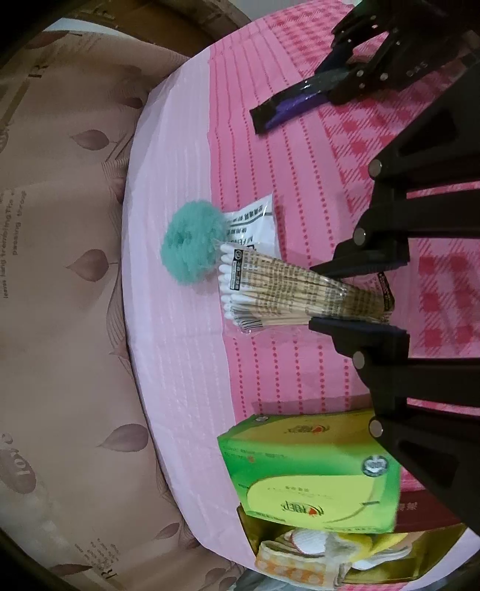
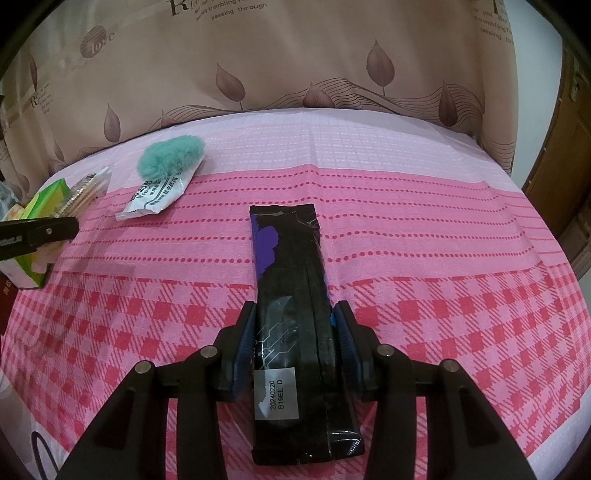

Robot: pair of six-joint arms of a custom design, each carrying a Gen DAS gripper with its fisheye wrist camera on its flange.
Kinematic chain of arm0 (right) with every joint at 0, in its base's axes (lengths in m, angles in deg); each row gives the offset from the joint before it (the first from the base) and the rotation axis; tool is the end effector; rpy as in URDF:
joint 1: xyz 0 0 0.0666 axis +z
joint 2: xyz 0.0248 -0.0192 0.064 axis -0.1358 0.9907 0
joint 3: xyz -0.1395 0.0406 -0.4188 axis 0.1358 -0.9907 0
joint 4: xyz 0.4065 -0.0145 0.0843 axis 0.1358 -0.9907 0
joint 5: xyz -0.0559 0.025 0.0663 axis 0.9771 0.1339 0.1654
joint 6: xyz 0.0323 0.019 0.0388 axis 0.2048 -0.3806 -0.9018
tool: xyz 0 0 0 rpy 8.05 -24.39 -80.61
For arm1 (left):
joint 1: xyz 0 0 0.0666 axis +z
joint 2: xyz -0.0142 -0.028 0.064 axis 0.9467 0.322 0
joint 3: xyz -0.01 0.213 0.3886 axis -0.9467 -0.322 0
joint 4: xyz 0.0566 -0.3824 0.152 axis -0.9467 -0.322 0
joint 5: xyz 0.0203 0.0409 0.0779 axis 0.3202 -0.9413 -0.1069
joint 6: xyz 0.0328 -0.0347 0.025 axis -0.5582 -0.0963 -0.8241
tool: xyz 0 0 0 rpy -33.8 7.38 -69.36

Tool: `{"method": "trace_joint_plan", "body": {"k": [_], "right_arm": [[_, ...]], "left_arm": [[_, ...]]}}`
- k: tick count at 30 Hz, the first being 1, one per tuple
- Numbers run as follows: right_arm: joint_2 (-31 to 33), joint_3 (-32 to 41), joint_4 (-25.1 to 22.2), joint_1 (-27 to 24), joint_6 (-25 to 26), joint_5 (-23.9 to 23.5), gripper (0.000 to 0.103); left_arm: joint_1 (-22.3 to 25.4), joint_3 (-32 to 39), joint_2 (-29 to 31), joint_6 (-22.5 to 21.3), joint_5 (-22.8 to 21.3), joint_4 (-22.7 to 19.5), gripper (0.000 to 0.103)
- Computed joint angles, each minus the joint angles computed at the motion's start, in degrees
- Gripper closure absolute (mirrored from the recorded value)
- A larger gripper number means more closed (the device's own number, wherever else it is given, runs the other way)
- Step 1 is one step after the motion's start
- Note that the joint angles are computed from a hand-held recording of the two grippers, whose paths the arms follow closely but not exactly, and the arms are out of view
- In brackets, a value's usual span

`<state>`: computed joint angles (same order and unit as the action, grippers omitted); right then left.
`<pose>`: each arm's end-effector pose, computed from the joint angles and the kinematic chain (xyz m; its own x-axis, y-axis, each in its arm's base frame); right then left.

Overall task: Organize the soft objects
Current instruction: 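Carry the cotton swab pack over the gold tin with the left gripper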

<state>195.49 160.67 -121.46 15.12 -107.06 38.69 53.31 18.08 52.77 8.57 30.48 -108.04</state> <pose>0.6466 0.2632 0.2483 -0.8065 0.0590 -0.5882 0.0648 0.9978 0.0112 0.6314 -0.2023 0.3436 -0.8401 0.1555 -0.5196 0.1848 0.9828 -0.0047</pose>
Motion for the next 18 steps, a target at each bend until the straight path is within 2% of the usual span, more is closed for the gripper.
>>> {"method": "trace_joint_plan", "body": {"k": [18], "right_arm": [[0.04, 0.01, 0.04, 0.09, -0.08, -0.03, 0.061]], "left_arm": [[1.13, -5.45, -8.37, -0.99, 1.28, 0.25, 0.082]]}}
